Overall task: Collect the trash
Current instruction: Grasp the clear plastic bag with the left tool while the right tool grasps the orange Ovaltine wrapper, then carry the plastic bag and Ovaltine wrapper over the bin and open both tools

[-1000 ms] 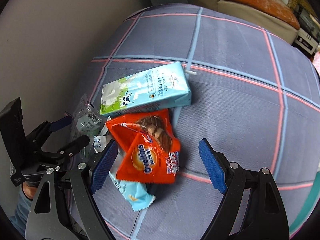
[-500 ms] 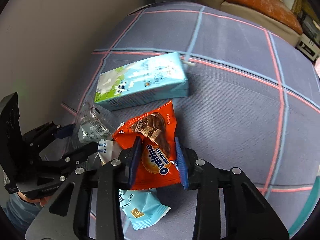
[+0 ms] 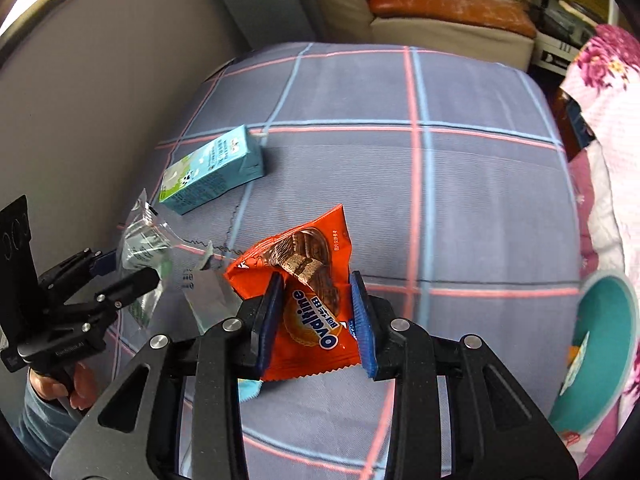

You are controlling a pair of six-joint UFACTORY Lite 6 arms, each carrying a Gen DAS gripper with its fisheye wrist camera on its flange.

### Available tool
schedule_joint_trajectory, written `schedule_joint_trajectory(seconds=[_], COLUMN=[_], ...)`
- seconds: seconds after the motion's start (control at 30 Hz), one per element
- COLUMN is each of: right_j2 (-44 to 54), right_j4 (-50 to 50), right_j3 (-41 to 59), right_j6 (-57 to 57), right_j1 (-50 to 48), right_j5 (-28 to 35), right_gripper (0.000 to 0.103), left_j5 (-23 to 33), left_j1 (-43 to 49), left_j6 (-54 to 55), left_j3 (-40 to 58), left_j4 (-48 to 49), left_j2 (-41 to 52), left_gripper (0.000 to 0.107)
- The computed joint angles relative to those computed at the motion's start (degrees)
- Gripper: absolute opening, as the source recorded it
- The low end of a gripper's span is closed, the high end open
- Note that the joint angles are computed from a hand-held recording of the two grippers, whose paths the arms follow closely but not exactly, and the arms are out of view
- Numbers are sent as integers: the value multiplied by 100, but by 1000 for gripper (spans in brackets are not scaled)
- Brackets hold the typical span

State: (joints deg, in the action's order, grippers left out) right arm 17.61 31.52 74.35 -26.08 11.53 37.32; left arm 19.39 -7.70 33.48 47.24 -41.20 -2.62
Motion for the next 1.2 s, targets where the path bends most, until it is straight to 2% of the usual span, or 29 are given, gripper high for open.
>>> schedule_joint_trajectory(seconds=[0.3, 0.6, 0.77, 0.9, 1.2], right_j2=[-1323, -2096, -2096, -1980, -1221], right_j4=[651, 1104, 1355, 1504, 1598], right_j3=[-1158, -1529, -1440, -1336, -798], right_j6=[-1054, -2152, -2821, -3240, -3771], right_j1=[-1355, -3295, -4397, -5083, -6329], right_j5=[257, 1029, 1497, 1750, 1982], right_gripper=[32, 32, 32, 32, 32], left_j5=[-78, 93, 362, 586, 1540], left_j1=[-1345, -2870, -3541, -3912, -4530], left_j6=[-2502, -4876, -5494, -5643, -5816], left_j3=[716, 2127, 3164, 4013, 6712], left_j4=[1947, 3799, 4315, 4373, 4465], left_j2=[235, 1366, 2217, 2890, 4742], left_gripper=[56, 56, 56, 56, 56])
